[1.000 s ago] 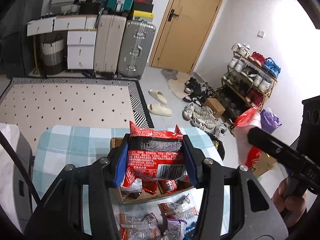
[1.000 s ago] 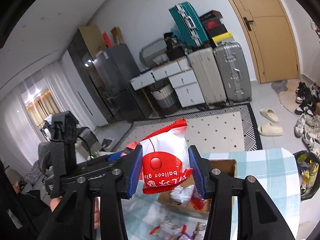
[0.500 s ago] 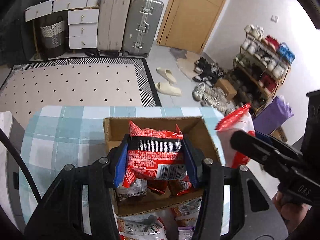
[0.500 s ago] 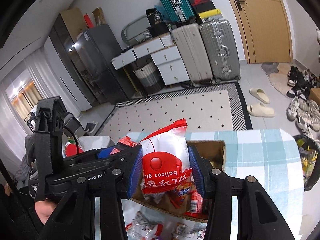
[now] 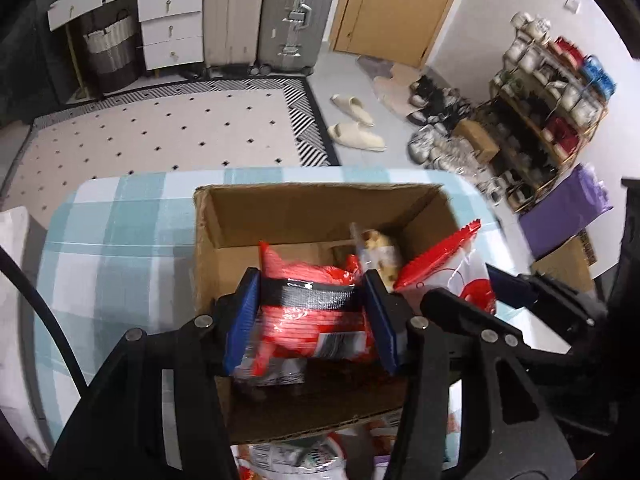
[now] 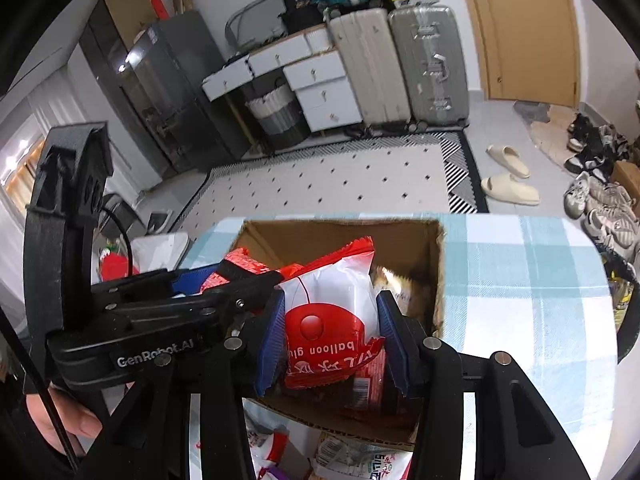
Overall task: Organize snacks
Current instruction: 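Open both tools to drop the packages into the box, then move both open tools back from the box to the snack pile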
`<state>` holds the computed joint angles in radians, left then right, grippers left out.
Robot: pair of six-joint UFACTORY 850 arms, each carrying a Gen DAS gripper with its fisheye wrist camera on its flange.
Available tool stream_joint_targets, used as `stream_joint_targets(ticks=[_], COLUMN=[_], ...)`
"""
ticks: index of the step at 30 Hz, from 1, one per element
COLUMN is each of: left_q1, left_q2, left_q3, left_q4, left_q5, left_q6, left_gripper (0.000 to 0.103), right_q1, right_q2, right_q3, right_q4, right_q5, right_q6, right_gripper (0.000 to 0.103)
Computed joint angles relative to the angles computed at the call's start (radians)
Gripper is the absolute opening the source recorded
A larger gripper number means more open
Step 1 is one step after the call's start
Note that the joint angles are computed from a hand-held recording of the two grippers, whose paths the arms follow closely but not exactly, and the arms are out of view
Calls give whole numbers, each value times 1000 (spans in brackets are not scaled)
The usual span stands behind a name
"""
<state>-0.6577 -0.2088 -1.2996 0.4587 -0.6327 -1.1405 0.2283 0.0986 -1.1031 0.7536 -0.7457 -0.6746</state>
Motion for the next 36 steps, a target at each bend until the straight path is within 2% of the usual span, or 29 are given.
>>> stream_joint_targets(ticks=[2, 6, 8, 10, 17, 20, 23, 26, 29, 31, 33, 36], left_q1=[-5, -13, -18, -26, -91, -140, -211, -276, -354, -395, -443, -518], left_q2=[-5, 21, 48, 74, 141, 162, 199, 236, 262, 281, 292, 314], left_q3=[-3, 23, 51, 73, 112, 112, 132, 152, 166, 174, 173, 169], left_q4=[21, 76, 105, 133, 237, 278, 426, 498, 553, 570, 594, 620], left_q5=[-2, 28, 56, 64, 24, -35, -123, -183, -274, -319, -385, -472], left_q6=[6, -86, -144, -182, -234, -256, -380, -462, -504, -512, -524, -550], left_gripper=[50, 53, 69, 72, 73, 74, 75, 80, 81, 81, 81, 84], right_q1=[15, -1, -12, -22, -76, -89, -106, -127, -152, -173, -195, -215], right_q2=[-14, -29, -23, -10, 47, 96, 154, 222, 298, 347, 401, 468], right_q3=[-10, -12, -5, 2, 31, 58, 88, 122, 160, 186, 213, 235], right_q4=[-58, -36, -17, 6, 83, 99, 99, 121, 144, 169, 207, 234], right_q5=[9, 3, 7, 8, -42, -44, -56, -80, -105, -131, -147, -179], right_q6=[13, 7, -3, -26, -74, -101, -116, -160, -210, -239, -275, -310], right_gripper=[46, 49, 49, 50, 52, 52, 52, 52, 52, 56, 66, 71])
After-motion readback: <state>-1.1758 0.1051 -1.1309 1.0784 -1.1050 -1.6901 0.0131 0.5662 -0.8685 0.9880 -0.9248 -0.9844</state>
